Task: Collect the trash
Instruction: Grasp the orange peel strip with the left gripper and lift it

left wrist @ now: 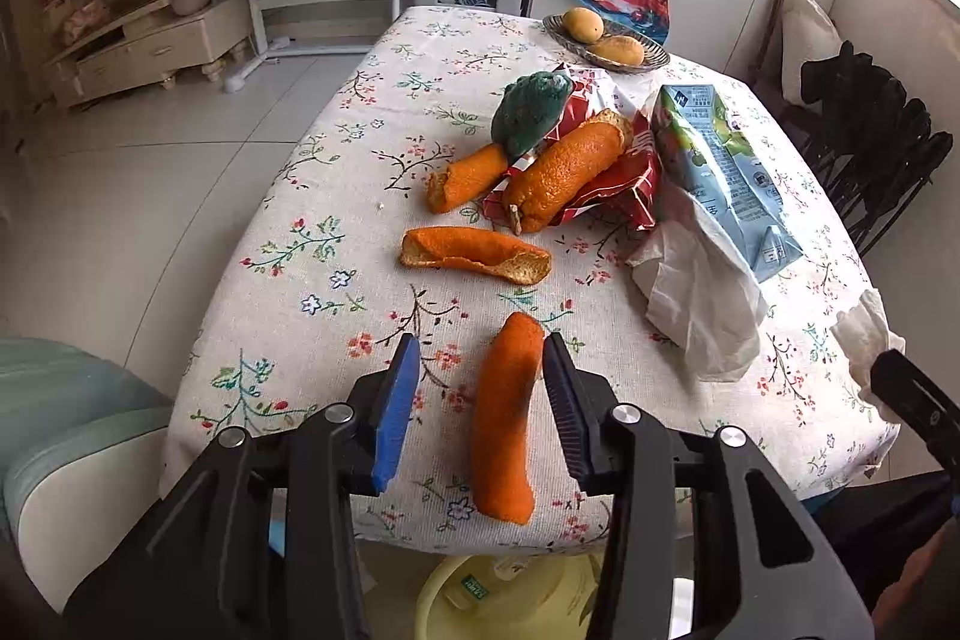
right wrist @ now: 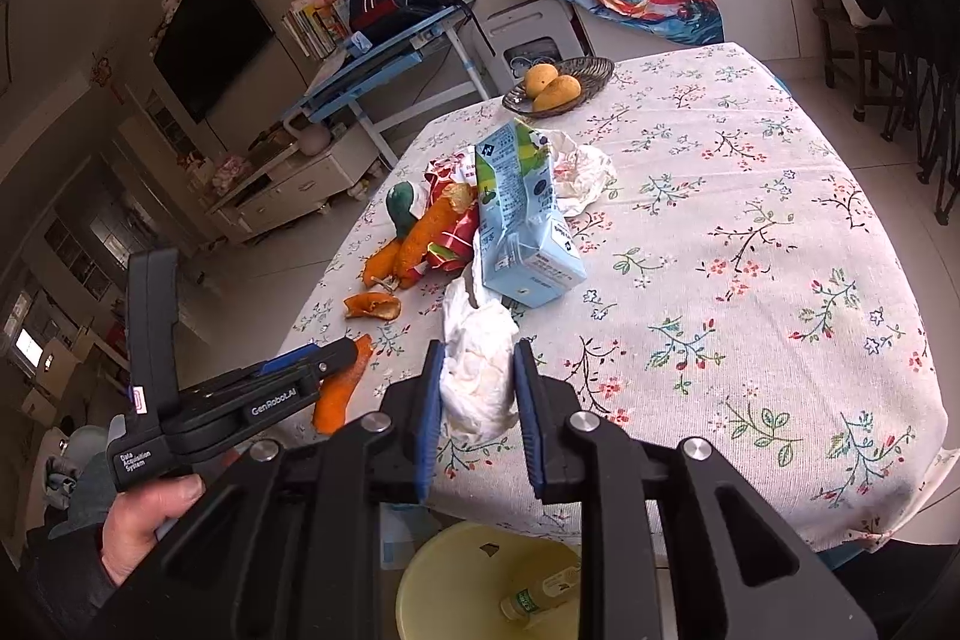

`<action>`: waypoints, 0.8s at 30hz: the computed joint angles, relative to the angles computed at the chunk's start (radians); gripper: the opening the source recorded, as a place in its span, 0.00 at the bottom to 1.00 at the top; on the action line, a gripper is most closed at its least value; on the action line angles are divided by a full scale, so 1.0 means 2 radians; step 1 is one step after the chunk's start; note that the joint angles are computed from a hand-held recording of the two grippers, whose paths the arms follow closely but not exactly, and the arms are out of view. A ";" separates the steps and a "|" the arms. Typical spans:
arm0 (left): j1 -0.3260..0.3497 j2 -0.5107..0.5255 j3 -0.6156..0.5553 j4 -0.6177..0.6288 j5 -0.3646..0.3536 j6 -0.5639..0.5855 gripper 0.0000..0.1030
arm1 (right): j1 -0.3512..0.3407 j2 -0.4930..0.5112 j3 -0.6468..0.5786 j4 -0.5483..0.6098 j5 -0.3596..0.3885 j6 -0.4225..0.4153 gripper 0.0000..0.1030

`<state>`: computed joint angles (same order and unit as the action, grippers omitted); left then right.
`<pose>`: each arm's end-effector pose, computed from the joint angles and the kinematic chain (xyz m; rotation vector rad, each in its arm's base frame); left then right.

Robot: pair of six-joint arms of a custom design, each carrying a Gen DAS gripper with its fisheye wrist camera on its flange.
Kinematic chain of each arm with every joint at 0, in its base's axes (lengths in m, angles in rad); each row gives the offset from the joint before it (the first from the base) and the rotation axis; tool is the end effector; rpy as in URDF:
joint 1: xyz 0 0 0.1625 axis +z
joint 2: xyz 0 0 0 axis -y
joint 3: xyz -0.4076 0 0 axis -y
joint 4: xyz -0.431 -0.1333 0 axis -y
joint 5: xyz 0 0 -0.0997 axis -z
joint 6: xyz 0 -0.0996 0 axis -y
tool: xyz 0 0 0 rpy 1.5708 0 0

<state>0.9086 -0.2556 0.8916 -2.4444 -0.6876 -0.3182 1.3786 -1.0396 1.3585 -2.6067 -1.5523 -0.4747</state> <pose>-0.3586 -0.8019 -0.0284 0.2721 2.3429 -0.7721 -0.0118 -0.7682 0.3693 0.3976 -2.7285 0.9846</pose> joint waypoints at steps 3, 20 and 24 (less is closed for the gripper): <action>-0.003 -0.020 0.039 -0.017 0.005 0.005 0.48 | -0.002 0.001 -0.002 0.003 0.003 0.005 0.24; -0.020 -0.035 0.074 -0.082 -0.036 0.073 0.12 | 0.000 -0.022 0.034 -0.030 0.013 -0.012 0.25; -0.037 -0.069 0.129 -0.140 -0.038 0.073 0.12 | 0.001 -0.042 0.064 -0.047 0.027 -0.025 0.25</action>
<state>0.8339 -0.3926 1.1487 -2.7240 -0.7627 -0.1724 1.3803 -1.1235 1.4875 -2.7004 -1.4977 -0.5254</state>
